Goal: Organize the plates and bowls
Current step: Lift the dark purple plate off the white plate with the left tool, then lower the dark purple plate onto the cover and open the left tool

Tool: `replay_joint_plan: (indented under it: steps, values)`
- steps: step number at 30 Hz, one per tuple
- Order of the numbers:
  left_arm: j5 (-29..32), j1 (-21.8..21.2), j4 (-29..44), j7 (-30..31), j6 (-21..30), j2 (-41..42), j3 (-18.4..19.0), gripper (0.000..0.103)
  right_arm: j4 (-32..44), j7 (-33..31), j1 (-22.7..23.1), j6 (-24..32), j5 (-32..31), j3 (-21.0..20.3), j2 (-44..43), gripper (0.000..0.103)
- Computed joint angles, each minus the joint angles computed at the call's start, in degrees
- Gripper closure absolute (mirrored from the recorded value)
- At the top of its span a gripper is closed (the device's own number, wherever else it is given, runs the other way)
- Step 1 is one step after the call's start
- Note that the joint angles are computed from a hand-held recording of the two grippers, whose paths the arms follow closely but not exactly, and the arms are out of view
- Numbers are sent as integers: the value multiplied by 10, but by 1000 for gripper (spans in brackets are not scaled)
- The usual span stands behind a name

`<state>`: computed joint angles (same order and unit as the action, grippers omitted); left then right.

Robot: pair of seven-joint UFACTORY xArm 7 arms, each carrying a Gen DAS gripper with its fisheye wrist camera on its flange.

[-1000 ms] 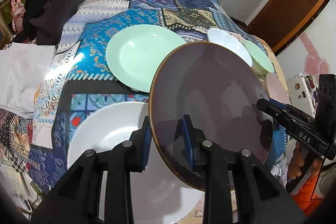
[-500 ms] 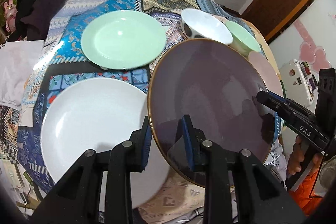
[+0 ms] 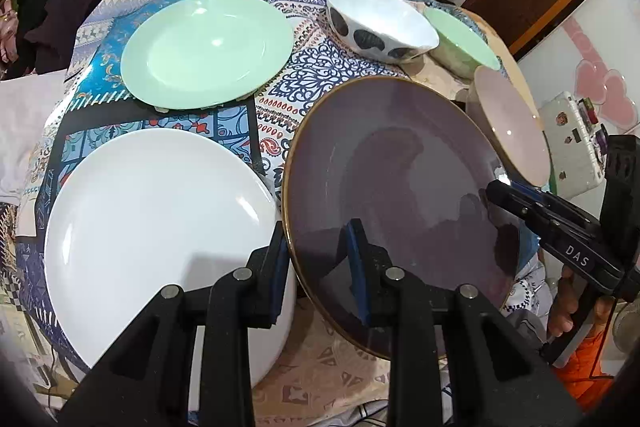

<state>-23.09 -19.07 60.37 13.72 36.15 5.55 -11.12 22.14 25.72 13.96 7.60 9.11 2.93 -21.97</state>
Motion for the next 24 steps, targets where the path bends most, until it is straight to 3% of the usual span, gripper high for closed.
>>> replay_joint_plan:
  steps: [12,24]
  values:
    - [35,-1,57,-22,3,65,-5,75,0,12,-9,1,-5,-1,15,76]
    - [17,10,65,-1,-2,80,-15,75,-9,8,-12,14,-10,3,-9,74]
